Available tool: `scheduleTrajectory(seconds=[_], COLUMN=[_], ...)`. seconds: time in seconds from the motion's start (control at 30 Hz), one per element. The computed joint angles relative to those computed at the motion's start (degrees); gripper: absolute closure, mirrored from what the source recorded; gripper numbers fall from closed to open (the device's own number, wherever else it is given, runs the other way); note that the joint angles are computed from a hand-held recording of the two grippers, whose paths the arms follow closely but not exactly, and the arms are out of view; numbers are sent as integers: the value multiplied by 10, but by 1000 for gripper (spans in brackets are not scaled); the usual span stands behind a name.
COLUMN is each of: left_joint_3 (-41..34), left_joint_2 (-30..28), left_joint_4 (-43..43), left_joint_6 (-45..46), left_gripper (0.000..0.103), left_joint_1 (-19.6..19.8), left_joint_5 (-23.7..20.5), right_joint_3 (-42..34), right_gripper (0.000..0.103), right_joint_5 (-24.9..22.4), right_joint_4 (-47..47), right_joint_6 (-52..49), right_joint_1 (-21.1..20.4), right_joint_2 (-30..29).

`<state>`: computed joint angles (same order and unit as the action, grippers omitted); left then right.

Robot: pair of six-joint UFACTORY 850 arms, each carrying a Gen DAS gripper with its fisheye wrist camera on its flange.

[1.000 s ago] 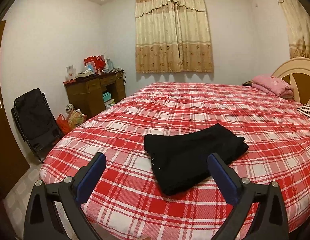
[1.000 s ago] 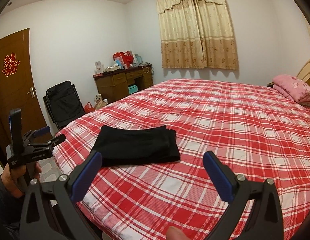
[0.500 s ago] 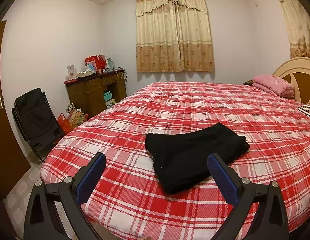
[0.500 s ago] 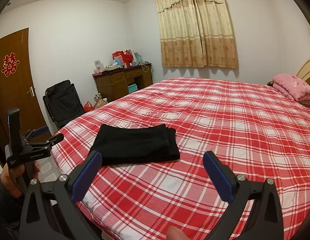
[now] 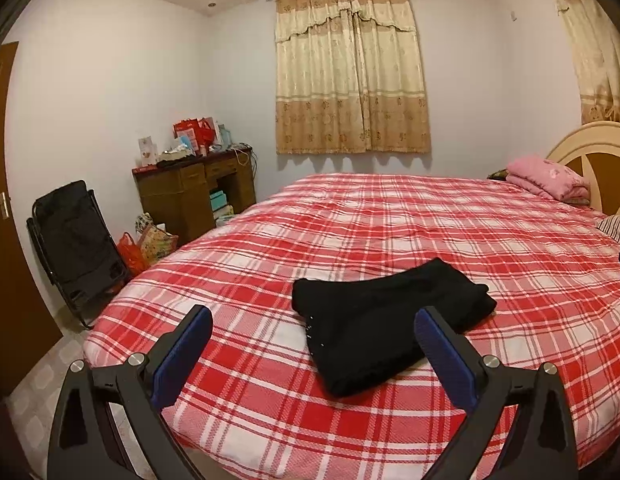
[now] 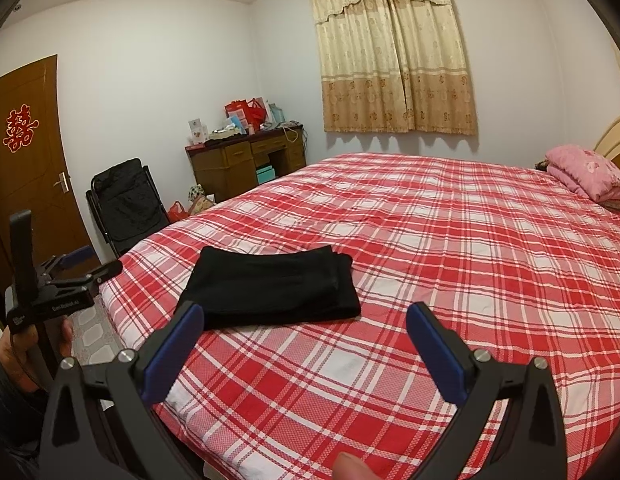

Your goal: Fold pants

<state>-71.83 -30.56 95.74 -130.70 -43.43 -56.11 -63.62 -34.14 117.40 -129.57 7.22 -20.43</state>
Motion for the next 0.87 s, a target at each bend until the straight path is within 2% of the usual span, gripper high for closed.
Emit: scheduleTrajectory(seconds=[0.87], left_joint_3=[2], left_joint_2=[2], left_joint_4=[43], left_joint_6=[-18], left_gripper=[1], left_joint_1=[4], left_joint_5=[10], right_joint_3=[-2], right_gripper=[0], right_joint_5=[8], right_joint_4=[-9], right_joint_6=[0], right_joint_1=[4], right_joint_2=[-6])
